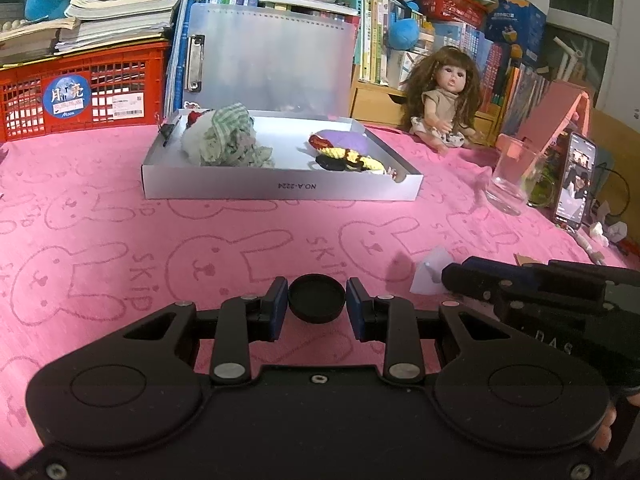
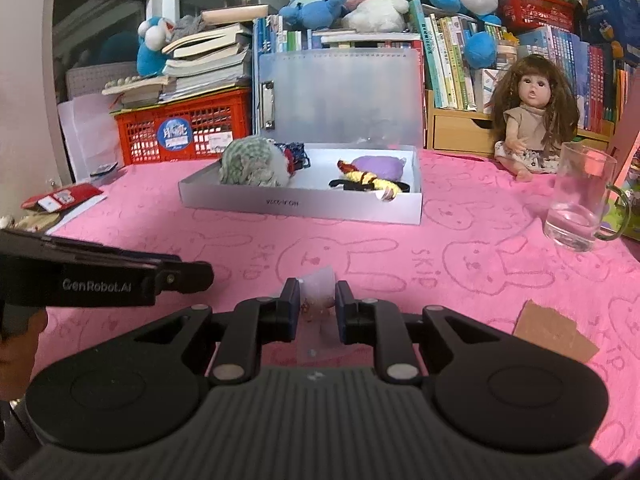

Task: Organize objects
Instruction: 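Lift the black puck with the left tool while the right lifts the white bow, then carry the black puck in the left tool while the right carries the white bow over the tray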

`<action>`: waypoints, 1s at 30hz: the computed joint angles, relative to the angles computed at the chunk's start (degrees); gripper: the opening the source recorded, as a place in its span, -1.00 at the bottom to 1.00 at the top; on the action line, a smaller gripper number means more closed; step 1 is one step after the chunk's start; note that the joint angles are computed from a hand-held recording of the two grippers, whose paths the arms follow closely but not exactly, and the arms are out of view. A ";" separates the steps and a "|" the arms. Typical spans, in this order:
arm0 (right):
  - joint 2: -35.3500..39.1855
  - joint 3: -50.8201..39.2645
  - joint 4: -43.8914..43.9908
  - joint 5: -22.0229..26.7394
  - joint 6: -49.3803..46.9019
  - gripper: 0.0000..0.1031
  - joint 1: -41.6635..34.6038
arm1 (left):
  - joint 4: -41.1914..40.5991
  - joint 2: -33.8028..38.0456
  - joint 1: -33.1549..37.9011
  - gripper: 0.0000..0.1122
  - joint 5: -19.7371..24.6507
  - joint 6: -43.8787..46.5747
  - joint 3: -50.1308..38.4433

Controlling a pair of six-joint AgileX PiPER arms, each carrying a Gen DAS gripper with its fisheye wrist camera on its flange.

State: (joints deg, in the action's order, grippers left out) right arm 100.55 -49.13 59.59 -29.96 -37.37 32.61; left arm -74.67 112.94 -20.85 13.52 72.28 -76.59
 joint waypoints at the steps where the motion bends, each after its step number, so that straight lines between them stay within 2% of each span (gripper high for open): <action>1: 0.01 -0.47 0.17 0.31 -0.09 -0.55 -0.32 | 0.77 0.09 0.01 -0.47 -0.12 -0.79 -0.35; 21: 2.17 -11.35 4.47 6.92 -7.45 -0.55 -5.66 | 31.58 6.29 0.88 -0.47 1.73 -34.17 -15.70; 25: 2.83 -13.35 4.18 8.91 -6.05 -0.55 -7.31 | 40.67 8.88 1.11 -0.47 3.69 -44.04 -20.67; 30: 3.84 -15.33 3.24 11.26 -3.66 -0.55 -9.19 | 48.19 11.70 1.38 -0.47 5.78 -52.20 -26.14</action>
State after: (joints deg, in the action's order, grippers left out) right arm 104.39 -64.47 62.83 -18.70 -41.03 23.43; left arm -26.48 124.63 -19.48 19.30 20.08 -102.73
